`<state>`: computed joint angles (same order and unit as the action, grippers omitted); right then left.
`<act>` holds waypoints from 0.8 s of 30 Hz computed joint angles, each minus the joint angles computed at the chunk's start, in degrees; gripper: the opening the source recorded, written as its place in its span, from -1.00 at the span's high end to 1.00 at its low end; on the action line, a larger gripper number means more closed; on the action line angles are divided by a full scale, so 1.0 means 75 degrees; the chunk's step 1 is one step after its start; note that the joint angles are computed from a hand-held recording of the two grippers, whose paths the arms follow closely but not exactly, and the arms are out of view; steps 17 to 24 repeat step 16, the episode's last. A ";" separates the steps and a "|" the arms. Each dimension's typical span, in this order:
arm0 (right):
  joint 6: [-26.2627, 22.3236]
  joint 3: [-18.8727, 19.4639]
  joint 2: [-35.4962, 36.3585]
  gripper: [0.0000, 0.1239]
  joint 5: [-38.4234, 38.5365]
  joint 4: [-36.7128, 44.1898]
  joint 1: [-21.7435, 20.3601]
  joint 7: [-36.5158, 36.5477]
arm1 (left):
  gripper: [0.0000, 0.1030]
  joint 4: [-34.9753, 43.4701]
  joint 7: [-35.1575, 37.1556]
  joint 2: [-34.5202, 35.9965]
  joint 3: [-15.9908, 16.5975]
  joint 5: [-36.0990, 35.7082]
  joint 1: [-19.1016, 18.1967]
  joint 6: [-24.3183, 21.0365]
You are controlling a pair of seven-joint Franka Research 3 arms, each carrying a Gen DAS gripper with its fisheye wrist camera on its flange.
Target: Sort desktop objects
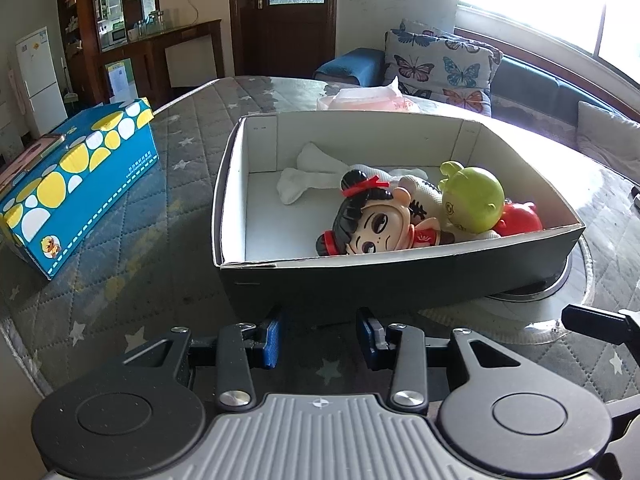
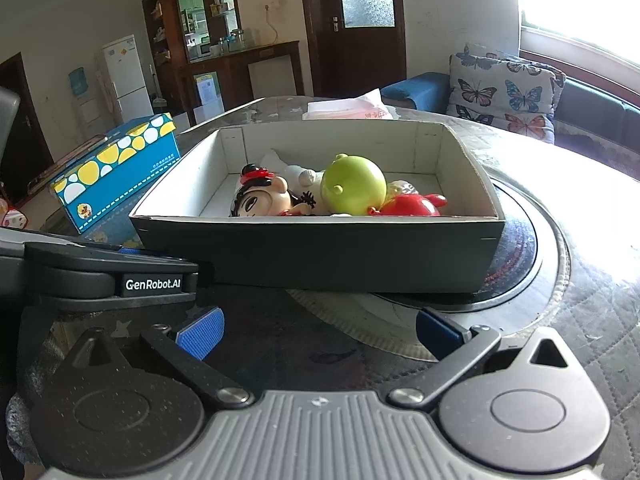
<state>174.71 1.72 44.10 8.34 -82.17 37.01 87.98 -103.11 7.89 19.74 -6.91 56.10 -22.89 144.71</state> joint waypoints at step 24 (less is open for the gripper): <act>0.0023 0.0063 0.0068 -0.66 0.0027 0.0095 0.0008 -0.0136 | 0.27 -0.0090 -0.0073 -0.0007 0.0025 -0.0013 0.0014 0.0015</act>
